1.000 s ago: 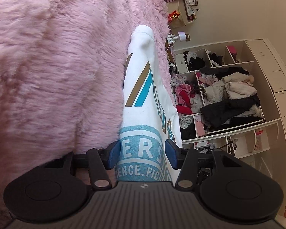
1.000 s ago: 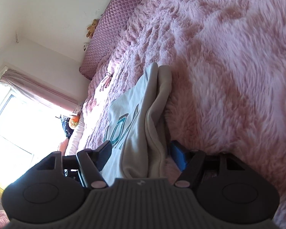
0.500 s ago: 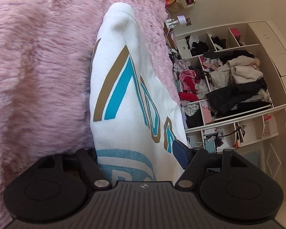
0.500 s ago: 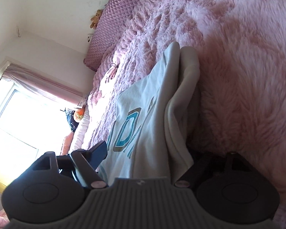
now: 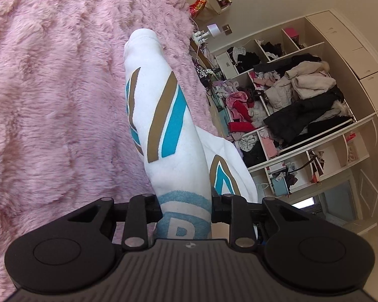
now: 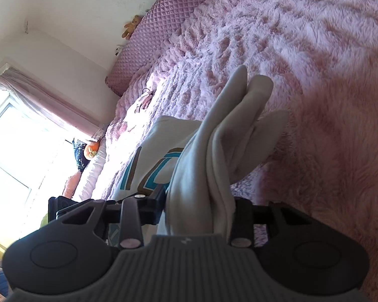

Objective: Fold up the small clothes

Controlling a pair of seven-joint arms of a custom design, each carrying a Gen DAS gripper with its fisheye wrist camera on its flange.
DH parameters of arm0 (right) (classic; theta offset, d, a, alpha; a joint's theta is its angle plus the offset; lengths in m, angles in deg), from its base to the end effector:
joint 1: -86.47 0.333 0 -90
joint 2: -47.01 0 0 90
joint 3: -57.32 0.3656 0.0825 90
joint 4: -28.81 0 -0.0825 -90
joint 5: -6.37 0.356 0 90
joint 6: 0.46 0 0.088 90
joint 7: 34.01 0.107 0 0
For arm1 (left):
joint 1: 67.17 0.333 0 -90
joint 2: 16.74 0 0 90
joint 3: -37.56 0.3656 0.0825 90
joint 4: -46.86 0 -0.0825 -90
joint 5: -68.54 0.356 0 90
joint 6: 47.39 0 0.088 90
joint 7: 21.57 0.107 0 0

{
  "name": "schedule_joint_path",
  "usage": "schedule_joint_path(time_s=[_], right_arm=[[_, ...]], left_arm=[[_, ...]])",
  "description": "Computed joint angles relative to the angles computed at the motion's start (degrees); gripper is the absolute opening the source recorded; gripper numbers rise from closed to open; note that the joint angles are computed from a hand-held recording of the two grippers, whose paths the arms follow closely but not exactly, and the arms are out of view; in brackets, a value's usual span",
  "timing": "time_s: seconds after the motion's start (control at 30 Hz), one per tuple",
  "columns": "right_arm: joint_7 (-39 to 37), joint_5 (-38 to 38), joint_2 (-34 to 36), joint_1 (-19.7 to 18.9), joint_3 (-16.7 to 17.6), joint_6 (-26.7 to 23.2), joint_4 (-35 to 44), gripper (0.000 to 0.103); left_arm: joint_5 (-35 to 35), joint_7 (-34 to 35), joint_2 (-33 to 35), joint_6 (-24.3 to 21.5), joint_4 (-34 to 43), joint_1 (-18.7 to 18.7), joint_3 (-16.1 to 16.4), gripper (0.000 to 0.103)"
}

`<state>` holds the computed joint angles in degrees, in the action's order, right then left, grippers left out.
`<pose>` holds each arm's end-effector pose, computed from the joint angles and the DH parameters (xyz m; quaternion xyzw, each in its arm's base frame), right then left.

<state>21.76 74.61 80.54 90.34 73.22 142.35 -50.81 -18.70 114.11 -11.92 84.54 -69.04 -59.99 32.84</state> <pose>0.7305 0.1966 0.4865 -0.6018 0.5885 0.1453 0.5200 0.5786 0.0054 0.5089 0.6605 -0.4971 0.5463 0.1346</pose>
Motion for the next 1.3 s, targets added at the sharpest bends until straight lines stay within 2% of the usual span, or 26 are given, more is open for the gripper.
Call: schedule_joint_path(time_s=[0.17,0.47,0.63,0.83,1.07,1.1,1.2,1.3], right_arm=[[-1.71,2.29,-5.3,0.72,0.79,-1.04,-2.61,0.035],[-2.14,3.71,-11.59,7.77,-0.12,-1.95,-5.94,0.035],[-2.61,2.65,-13.17,11.53,-0.49,-1.47,-8.28,0.035],[0.31,-2.06,-11.36,15.16,-0.73,0.27,-10.02,0.035],[4.27,-7.72,-5.82,16.62,-0.38,3.37,-12.17,0.036],[3.73,-6.99,-5.21,16.08,0.37,4.2,-12.8,0.038],[-0.54,-1.11,-4.32,13.33,3.12,5.1,-14.66,0.046],[-2.32,2.3,-4.31,12.13,3.48,3.84,-15.55,0.049]], left_arm=[[3.15,-1.86,-7.4,-1.97,-3.15,1.05,2.12,0.031],[9.85,-5.85,-22.72,-2.08,-12.46,1.22,8.71,0.031],[10.89,-6.23,-26.87,-2.36,-17.55,1.6,12.41,0.031],[7.81,-2.23,-25.3,-6.17,-22.72,3.75,16.29,0.031],[6.21,2.31,-17.65,-6.99,-26.82,9.24,14.88,0.031],[5.41,3.1,-16.73,-6.94,-27.4,9.96,14.68,0.032],[0.9,5.8,-14.52,-11.01,-28.66,12.61,15.42,0.039],[2.11,5.16,-14.06,-12.91,-27.95,15.01,14.98,0.039]])
